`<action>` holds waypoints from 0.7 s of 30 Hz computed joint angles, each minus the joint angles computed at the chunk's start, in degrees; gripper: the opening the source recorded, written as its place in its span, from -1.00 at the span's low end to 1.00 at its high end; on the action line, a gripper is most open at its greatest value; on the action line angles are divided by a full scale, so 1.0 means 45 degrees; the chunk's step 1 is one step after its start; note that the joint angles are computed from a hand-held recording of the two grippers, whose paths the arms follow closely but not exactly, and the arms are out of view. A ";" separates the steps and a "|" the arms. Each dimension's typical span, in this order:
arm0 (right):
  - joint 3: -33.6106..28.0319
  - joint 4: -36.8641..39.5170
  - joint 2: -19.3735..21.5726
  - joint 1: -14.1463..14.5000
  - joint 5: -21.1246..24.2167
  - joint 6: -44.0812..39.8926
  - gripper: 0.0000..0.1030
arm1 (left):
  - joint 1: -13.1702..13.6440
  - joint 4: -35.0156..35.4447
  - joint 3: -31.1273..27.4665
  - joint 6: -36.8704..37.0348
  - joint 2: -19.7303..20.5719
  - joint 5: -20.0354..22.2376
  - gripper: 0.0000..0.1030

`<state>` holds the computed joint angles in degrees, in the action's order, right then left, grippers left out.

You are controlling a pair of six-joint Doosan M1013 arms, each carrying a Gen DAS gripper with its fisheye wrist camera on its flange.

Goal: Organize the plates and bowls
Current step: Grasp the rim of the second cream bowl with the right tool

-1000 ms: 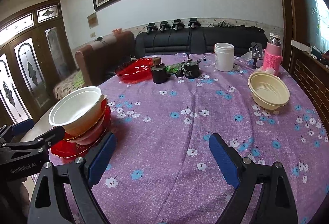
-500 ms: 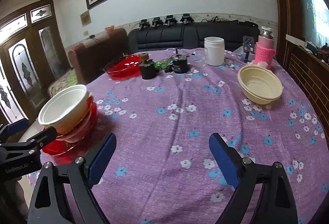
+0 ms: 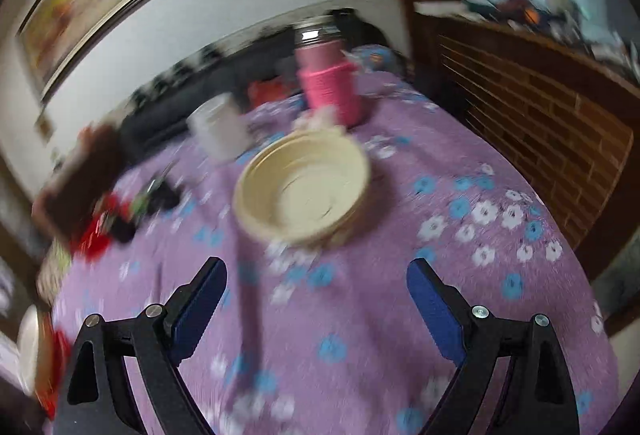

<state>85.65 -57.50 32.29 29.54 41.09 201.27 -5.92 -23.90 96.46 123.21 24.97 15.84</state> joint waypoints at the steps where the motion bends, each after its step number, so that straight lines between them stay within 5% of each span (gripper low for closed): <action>1: -0.0019 0.0079 0.0025 -0.0158 -0.0105 0.0136 0.82 | -0.0061 0.0336 -0.0051 -0.0280 0.0031 0.0061 1.00; 7: -0.0338 0.0870 0.0536 -0.1154 -0.1040 0.0405 0.59 | -0.0391 0.2555 -0.0331 -0.2290 0.0166 0.0213 1.00; 13: -0.0158 0.1138 0.0925 -0.1556 -0.2494 0.0568 0.50 | -0.0627 0.3155 -0.1003 -0.3196 0.0555 0.1072 0.99; 21: -0.0270 0.0961 0.1021 -0.1716 -0.2718 -0.0068 0.45 | -0.1316 0.1656 -0.3105 -0.2052 0.1631 0.2816 0.99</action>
